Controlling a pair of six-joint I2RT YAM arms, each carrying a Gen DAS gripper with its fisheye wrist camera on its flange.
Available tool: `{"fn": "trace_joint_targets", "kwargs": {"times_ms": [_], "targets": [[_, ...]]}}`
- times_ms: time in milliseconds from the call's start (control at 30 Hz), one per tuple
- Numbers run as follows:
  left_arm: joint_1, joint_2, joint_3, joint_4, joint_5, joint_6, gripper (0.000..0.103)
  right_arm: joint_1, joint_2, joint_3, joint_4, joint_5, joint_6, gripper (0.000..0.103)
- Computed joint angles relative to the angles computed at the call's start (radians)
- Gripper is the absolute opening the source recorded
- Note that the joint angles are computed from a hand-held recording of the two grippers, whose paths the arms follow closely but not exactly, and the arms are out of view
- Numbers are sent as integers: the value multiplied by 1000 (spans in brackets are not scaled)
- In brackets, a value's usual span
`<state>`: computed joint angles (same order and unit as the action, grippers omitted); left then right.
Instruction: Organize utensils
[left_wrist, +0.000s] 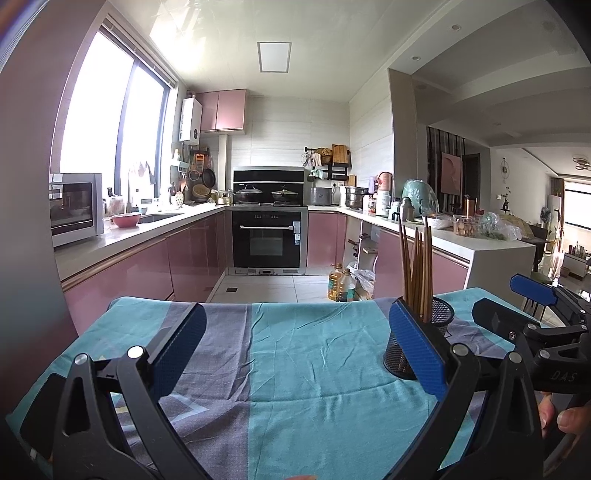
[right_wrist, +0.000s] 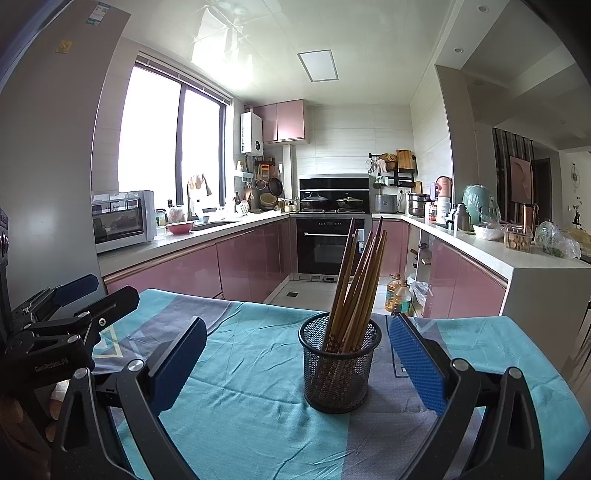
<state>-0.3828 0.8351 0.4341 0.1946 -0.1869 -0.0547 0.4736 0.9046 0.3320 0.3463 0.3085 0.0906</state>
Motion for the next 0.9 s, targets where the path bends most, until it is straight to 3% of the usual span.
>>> {"fn": "trace_joint_targets", "kwargs": {"times_ms": [900], "targets": [[-44, -13, -7, 1, -61, -9, 97, 5, 5, 4, -1, 7, 3, 96]]}}
